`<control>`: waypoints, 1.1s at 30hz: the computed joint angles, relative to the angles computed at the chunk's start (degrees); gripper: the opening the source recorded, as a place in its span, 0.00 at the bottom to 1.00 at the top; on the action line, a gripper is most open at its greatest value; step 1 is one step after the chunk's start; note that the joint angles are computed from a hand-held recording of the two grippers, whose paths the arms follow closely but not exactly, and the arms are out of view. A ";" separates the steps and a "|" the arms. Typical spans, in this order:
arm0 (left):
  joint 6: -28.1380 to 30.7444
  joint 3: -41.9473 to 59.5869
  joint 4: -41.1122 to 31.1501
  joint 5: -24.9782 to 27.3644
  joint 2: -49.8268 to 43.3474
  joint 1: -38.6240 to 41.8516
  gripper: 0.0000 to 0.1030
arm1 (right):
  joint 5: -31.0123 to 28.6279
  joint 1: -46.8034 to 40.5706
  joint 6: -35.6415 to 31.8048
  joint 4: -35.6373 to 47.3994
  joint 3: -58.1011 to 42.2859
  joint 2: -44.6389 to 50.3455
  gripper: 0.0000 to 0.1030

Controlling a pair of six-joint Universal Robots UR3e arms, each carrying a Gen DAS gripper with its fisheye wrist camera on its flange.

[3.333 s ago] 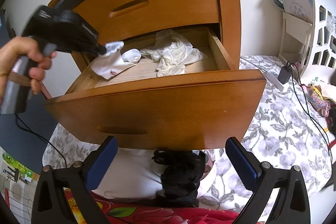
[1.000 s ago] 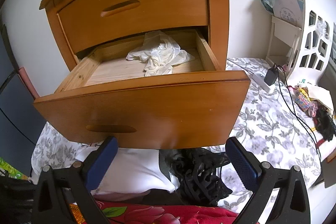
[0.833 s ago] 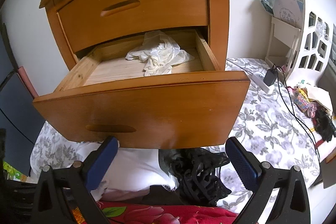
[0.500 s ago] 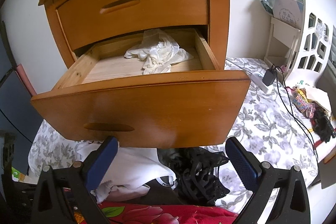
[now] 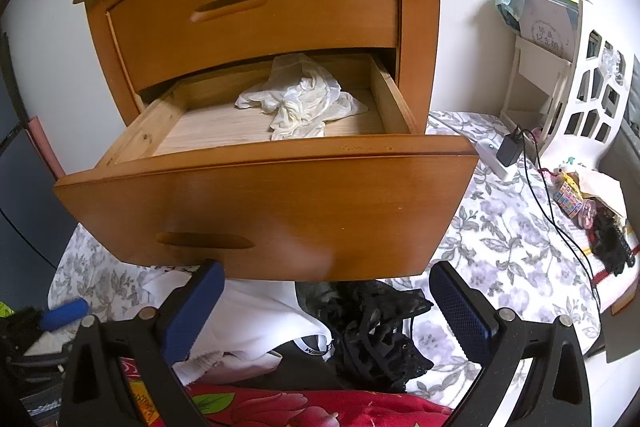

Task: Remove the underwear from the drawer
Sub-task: 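Open the left tool to release the white sock, then reach the right tool down into the drawer toward the cream sheer garment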

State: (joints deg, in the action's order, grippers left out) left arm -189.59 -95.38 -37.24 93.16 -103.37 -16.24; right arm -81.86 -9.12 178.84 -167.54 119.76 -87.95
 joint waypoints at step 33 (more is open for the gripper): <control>-1.15 -2.74 7.25 5.83 -1.00 -1.97 0.67 | 9.28 -2.52 -9.13 34.37 -31.86 2.06 1.00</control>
